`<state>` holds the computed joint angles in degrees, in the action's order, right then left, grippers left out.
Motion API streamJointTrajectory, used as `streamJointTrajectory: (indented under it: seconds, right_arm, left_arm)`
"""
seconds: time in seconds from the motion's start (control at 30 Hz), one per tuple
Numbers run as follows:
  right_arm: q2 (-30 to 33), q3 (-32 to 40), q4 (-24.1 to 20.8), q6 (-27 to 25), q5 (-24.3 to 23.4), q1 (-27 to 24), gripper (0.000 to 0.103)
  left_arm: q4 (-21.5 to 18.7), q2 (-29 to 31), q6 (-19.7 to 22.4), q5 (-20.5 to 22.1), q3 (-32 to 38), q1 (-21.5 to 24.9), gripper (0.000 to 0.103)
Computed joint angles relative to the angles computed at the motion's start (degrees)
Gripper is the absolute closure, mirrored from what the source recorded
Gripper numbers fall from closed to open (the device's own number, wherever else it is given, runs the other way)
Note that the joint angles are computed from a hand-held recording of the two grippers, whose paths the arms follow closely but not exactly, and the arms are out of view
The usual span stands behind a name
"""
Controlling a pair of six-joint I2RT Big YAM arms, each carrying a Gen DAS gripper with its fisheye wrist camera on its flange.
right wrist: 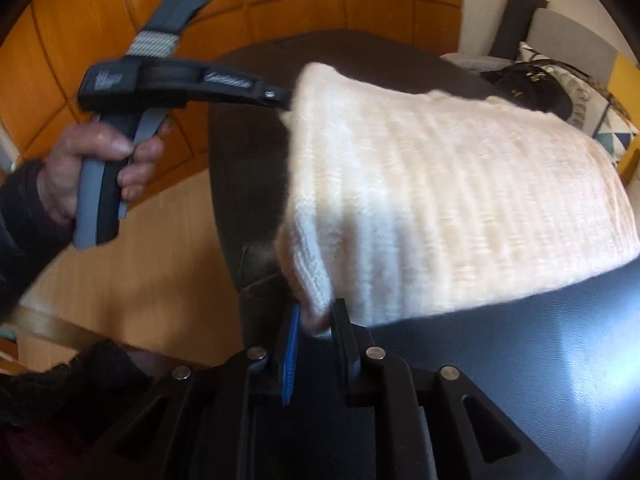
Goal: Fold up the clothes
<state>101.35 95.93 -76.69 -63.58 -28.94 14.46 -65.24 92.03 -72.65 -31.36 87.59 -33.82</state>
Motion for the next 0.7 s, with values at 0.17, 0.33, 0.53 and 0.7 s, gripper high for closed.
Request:
streamJointTrajectory:
  seconds: [0.17, 0.33, 0.53, 0.7]
  right_arm:
    - [1.85, 4.13, -6.61, -3.09, -3.32, -1.32, 0.084]
    - [7.72, 16.75, -15.79, 1.02, -14.24, -4.61, 0.077]
    - [13.08, 21.01, -10.49, 13.7, -9.44, -2.98, 0.077]
    - [16.16, 24.57, -16.02, 8.76, -8.43, -3.55, 0.077]
  left_arm:
    - [-4.67, -1.28, -6.85, 0.55, -1.15, -0.79, 0.085]
    - [-4.9, -3.92, -9.37, -7.59, 0.09, -3.38, 0.083]
    - [-2.95, 5.92, 1.26, -3.41, 11.39, -1.52, 0.071]
    - [-8.08, 9.88, 0.18, -0.53, 14.43, -1.5, 0.07]
